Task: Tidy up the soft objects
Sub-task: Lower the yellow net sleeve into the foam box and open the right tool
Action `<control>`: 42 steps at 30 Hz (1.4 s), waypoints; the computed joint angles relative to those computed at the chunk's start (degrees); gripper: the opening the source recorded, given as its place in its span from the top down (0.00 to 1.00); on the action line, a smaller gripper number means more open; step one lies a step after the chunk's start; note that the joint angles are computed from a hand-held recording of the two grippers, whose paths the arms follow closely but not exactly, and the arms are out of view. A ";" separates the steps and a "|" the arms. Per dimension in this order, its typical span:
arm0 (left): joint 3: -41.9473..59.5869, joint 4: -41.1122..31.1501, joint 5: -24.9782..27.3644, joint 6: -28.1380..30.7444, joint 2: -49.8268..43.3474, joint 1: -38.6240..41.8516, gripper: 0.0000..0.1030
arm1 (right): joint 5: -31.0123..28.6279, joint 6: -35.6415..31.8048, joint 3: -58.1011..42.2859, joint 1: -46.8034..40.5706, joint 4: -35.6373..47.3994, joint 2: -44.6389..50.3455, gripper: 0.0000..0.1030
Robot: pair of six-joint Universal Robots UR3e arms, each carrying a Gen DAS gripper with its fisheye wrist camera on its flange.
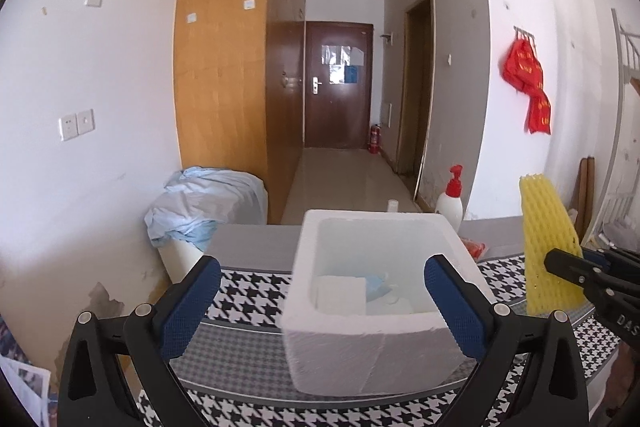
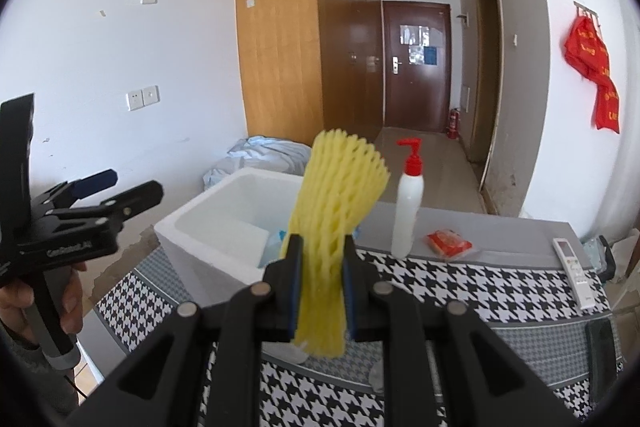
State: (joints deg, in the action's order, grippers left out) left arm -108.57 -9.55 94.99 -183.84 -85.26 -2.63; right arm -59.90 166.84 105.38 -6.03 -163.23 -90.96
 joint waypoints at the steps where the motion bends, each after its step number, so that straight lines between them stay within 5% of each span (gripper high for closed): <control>1: -0.76 0.33 0.56 0.20 0.68 0.33 0.01 | -0.08 0.15 -0.47 0.28 0.14 0.29 0.79; 22: -13.84 3.45 1.51 1.08 11.39 7.24 0.01 | -4.59 1.13 -16.65 10.52 5.85 12.54 0.79; 42: -20.82 4.09 -5.00 -0.07 15.93 12.83 0.01 | -10.12 2.86 -35.23 15.67 17.17 24.81 0.79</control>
State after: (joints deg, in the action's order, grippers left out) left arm -129.39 -5.46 89.99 -183.90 -69.33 10.20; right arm -70.02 169.70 70.14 9.64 -146.07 -66.16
